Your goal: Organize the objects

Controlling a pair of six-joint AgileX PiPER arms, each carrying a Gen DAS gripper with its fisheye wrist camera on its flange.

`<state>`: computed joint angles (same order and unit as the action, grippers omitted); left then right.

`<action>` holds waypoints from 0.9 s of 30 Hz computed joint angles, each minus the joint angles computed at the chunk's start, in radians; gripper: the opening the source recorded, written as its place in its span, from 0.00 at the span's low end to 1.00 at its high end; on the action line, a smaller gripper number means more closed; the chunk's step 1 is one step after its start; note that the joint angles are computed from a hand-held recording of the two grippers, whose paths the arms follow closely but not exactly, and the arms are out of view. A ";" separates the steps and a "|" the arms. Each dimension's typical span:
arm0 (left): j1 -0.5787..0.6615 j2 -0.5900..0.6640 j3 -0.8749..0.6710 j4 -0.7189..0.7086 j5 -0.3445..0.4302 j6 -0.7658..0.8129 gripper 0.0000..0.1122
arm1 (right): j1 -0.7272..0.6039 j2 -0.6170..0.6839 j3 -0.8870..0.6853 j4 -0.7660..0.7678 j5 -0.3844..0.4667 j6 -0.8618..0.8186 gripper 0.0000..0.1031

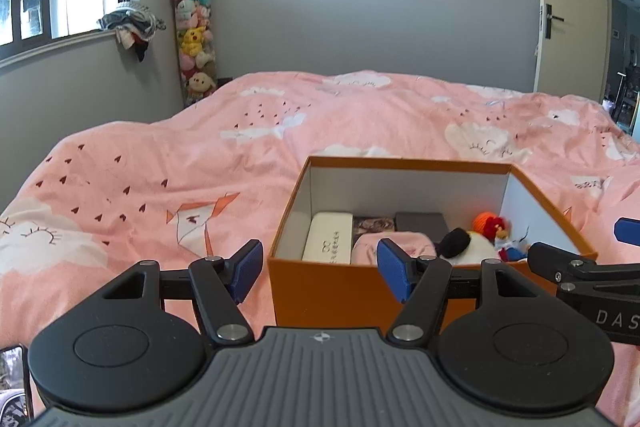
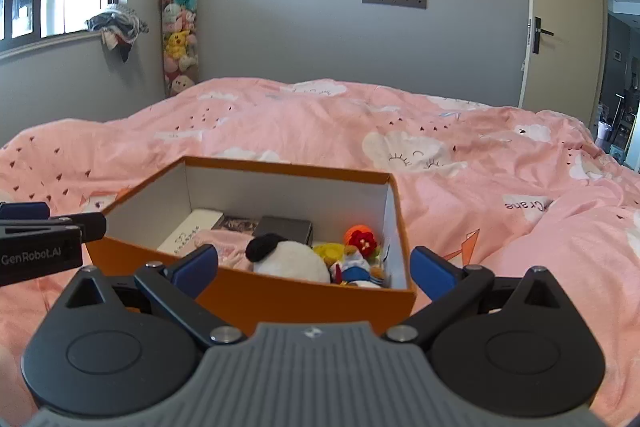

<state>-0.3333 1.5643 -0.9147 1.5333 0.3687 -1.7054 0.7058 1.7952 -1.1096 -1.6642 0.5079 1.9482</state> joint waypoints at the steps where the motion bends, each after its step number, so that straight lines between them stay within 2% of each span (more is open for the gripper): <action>1: 0.002 0.002 0.000 -0.009 -0.001 0.008 0.67 | 0.000 0.006 -0.004 0.002 -0.002 -0.005 0.99; 12: -0.002 -0.008 -0.014 -0.130 -0.006 0.139 0.67 | 0.009 -0.015 0.022 0.004 0.007 -0.014 0.99; 20: -0.017 -0.036 -0.002 -0.144 0.003 0.161 0.67 | 0.022 -0.051 0.050 -0.015 0.023 0.006 0.99; 27: -0.005 -0.028 -0.029 -0.330 0.002 0.339 0.67 | 0.026 -0.059 0.050 0.019 0.009 -0.033 0.99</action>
